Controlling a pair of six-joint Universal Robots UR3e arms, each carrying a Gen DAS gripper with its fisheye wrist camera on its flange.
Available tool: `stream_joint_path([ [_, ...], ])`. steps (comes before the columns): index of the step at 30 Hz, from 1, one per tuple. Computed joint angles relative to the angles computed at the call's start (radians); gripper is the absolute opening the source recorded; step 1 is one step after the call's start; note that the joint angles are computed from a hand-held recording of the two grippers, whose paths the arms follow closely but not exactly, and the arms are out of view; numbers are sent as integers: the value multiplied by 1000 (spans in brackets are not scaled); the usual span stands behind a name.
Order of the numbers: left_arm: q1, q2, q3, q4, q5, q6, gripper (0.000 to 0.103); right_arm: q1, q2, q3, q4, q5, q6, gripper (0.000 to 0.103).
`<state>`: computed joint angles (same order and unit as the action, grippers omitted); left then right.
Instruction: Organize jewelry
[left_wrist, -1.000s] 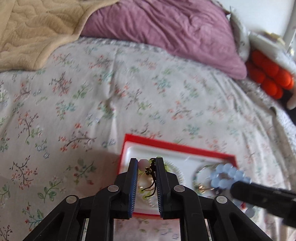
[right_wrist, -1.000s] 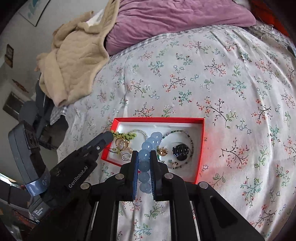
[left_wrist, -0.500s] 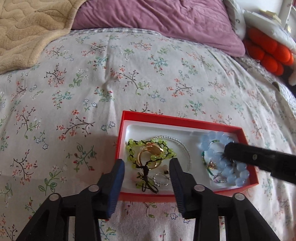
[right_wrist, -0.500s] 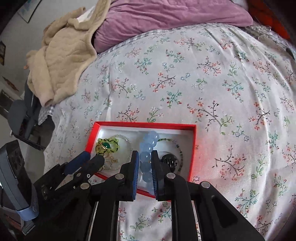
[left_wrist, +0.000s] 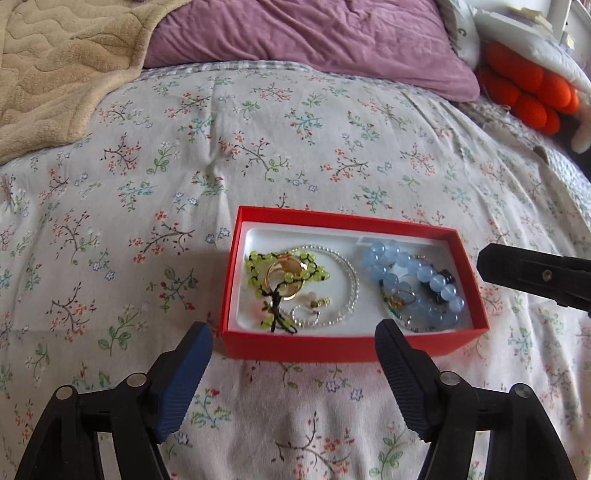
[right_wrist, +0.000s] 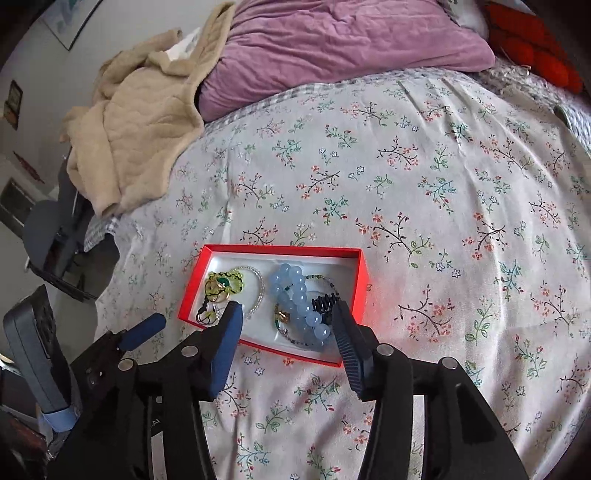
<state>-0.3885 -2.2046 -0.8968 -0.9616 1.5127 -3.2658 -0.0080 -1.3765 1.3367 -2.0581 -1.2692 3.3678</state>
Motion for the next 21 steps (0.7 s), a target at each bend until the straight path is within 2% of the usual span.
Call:
stream_joint_path([
  [7, -9, 103, -119, 6, 30, -7, 88, 20, -96, 57, 68, -76, -39, 69],
  [10, -16, 144, -165, -4, 60, -13, 93, 39, -115, 51, 123, -140, -34, 71],
  [12, -17, 169, -192, -21, 66, -21, 97, 37, -134, 59, 157, -141, -33, 72],
  [16, -13, 218, -250, -48, 73, -41, 102, 55, -185, 100, 173, -192, -32, 82],
  [21, -21, 256, -296, -109, 128, -79, 102, 104, -227, 154, 171, -278, -7, 86],
])
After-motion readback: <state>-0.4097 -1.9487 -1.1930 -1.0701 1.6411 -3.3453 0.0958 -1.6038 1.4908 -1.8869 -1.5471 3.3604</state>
